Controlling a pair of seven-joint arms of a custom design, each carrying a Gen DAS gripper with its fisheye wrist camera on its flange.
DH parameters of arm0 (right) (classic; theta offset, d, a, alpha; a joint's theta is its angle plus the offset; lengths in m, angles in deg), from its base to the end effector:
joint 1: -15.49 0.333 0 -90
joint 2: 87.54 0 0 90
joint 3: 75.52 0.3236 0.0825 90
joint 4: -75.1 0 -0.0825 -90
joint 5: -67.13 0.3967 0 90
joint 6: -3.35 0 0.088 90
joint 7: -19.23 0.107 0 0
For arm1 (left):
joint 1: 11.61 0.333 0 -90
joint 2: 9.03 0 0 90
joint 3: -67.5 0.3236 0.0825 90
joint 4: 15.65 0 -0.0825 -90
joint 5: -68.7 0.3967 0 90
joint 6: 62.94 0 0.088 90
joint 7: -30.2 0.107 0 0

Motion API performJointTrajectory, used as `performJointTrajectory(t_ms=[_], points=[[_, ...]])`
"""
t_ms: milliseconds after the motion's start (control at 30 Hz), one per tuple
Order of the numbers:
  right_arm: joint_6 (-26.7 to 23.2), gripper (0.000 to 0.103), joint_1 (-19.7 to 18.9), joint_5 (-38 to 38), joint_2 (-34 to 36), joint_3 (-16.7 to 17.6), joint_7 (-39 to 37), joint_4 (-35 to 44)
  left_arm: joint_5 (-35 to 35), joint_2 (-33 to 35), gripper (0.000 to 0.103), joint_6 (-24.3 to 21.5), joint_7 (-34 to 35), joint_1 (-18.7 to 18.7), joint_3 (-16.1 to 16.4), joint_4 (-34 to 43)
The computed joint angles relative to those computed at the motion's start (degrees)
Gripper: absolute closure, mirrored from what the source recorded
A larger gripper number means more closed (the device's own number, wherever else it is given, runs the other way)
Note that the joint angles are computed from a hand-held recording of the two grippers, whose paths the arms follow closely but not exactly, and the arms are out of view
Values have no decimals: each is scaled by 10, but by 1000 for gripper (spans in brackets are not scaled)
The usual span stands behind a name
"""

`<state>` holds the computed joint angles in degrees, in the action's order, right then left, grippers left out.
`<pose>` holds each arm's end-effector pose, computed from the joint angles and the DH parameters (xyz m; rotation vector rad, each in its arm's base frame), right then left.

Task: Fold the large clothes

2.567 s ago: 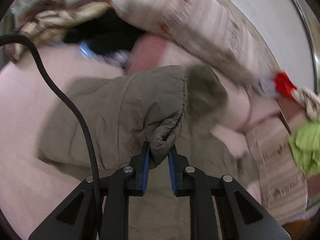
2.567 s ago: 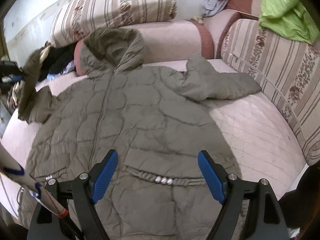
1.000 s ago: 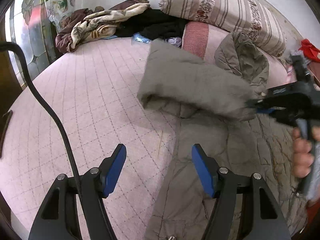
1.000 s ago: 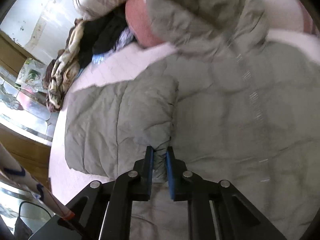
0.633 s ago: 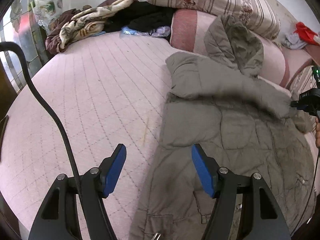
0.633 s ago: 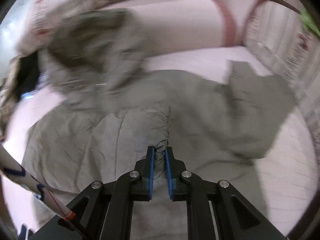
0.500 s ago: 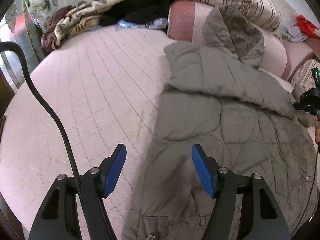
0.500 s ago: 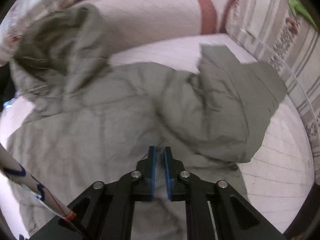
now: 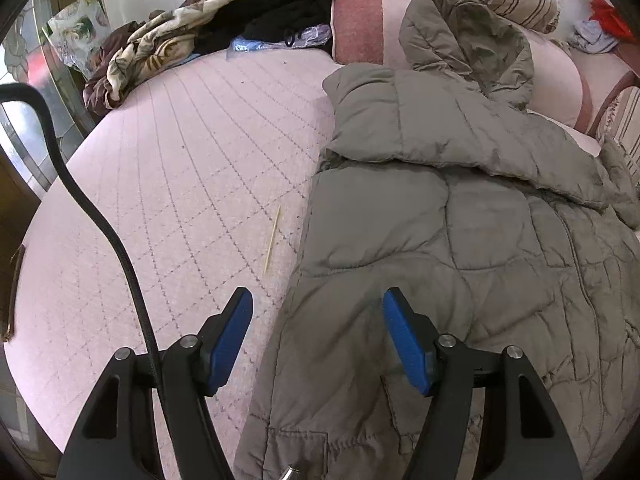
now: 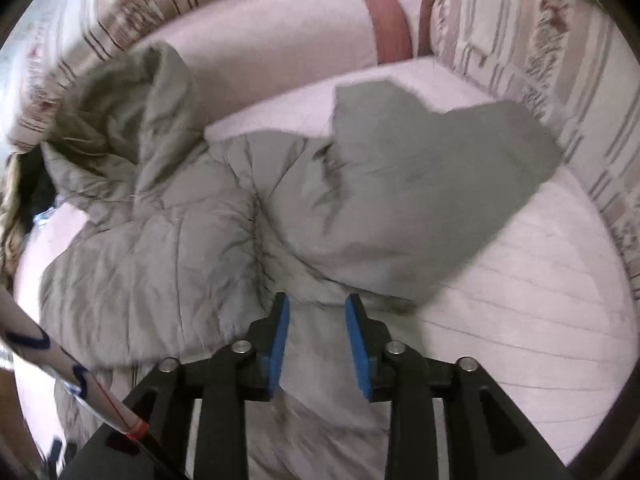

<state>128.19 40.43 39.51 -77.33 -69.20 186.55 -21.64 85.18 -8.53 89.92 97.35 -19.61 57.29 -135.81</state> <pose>0.5755 0.3232 0.5297 -1.2807 2.4070 -0.5028 0.5669 -0.1951 0.4799 -1.7544 2.0134 -0.5850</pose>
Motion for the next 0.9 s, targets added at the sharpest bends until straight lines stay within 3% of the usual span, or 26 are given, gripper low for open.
performJointTrajectory(t_ms=[200, 367, 467, 567, 733, 900], points=[[-42, 63, -9, -45, -227, 18, 50, -176, 18, -21, 36, -2, -22, -3, -1, -15], [-158, 62, -25, -86, -365, 64, 67, -205, -35, -68, 36, 16, 3, -17, 5, -51], [-221, 42, -38, -109, -439, 97, 98, -206, -113, -109, 36, 33, 60, -43, 22, -86], [-278, 38, -41, -112, -500, 123, 111, -212, -120, -149, 36, 52, 77, -60, 30, -123], [-335, 37, -12, -67, -539, 153, 113, -219, -107, -183, 36, 80, 74, -82, 37, -161], [-299, 36, 18, -61, -488, 163, 92, -193, -80, -174, 36, 88, 48, -86, 36, -158]])
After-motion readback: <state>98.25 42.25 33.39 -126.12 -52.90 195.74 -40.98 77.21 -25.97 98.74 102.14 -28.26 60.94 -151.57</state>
